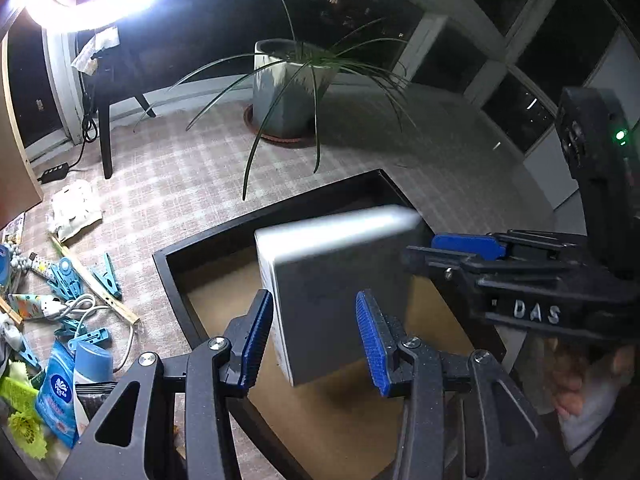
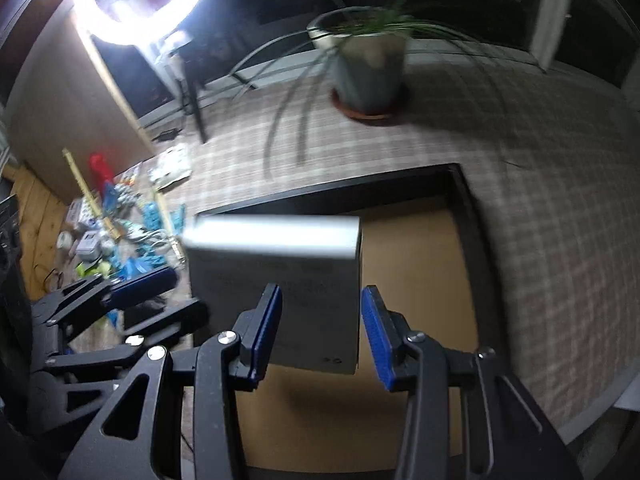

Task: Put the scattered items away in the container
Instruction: 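Carry the white box into the black tray and open both grippers, then move both grippers back over the scattered pile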

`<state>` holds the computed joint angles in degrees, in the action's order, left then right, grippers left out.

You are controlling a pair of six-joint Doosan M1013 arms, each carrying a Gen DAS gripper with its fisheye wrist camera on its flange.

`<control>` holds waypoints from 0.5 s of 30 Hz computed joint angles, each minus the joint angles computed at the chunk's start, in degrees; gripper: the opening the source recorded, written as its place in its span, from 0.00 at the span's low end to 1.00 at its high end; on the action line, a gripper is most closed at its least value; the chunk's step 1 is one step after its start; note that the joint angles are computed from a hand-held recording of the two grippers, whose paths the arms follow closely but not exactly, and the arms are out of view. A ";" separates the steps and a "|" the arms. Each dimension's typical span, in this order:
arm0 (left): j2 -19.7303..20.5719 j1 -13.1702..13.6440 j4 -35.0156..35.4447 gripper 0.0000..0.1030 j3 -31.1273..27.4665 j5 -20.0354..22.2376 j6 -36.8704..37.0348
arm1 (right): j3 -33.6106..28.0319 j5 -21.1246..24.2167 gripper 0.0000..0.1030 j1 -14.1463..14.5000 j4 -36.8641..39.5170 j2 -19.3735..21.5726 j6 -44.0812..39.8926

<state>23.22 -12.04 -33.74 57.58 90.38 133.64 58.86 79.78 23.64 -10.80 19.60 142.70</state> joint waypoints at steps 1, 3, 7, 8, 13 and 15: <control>-0.03 0.21 -0.01 0.39 -0.15 -0.40 0.26 | 0.49 0.10 0.40 0.09 -0.51 -0.38 0.59; 0.25 0.96 -0.28 0.39 -0.94 -0.26 -0.09 | 0.74 -0.36 0.40 0.15 -0.63 -0.58 1.22; 1.81 2.83 -0.36 0.39 -3.41 -0.98 -1.46 | -1.13 -1.31 0.40 0.90 0.08 0.65 0.37; 2.03 3.38 0.06 0.39 -3.80 -1.58 -1.28 | -1.80 -1.56 0.40 1.13 0.46 1.10 -0.33; 4.01 6.61 2.52 0.39 -6.20 -3.75 -3.62 | -7.79 -1.69 0.40 2.69 3.33 5.28 -6.43; 5.01 8.11 3.53 0.39 -7.48 -4.81 -5.74 | -10.10 -1.82 0.40 2.98 5.43 7.03 -8.56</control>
